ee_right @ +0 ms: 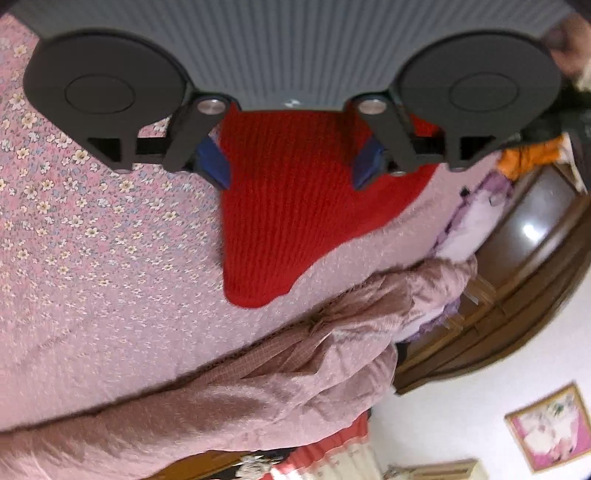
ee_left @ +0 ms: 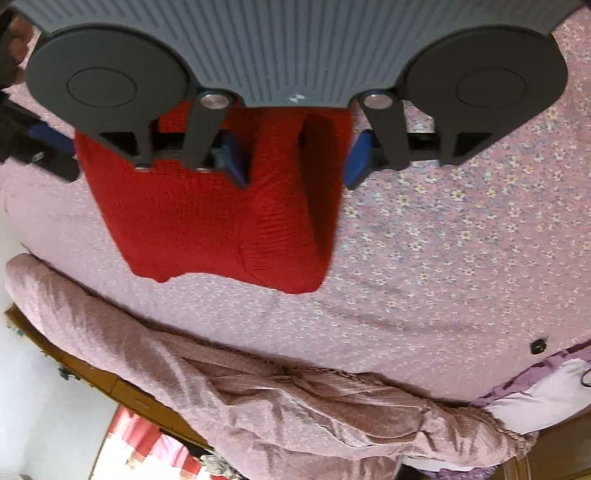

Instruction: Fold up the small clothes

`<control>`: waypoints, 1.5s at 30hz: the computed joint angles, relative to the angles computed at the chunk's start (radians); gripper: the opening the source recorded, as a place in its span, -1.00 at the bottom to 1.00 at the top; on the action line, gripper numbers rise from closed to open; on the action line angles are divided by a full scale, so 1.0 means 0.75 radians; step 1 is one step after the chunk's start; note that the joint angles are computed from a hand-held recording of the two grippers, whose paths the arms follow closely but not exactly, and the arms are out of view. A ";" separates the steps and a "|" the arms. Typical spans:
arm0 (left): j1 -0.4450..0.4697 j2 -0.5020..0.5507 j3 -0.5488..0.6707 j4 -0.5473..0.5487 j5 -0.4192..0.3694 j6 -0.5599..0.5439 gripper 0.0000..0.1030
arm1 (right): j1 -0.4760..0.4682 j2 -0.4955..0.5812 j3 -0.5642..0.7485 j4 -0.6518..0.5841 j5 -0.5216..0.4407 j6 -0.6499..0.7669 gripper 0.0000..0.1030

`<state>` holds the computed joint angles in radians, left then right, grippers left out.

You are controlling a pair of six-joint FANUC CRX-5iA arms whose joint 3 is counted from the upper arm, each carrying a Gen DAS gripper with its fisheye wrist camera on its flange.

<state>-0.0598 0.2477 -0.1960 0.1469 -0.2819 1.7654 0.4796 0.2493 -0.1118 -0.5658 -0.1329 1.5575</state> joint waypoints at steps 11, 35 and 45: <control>0.018 -0.008 -0.140 0.542 0.055 -0.432 0.36 | -0.253 0.126 0.268 -0.507 -0.464 0.412 0.59; 0.044 0.027 -0.037 0.254 -0.014 -0.204 0.42 | -0.376 0.404 0.604 -0.808 -0.973 0.557 0.44; -0.018 -0.018 -0.139 0.551 0.087 -0.469 0.24 | -0.406 0.250 0.489 -1.008 -0.886 0.708 0.13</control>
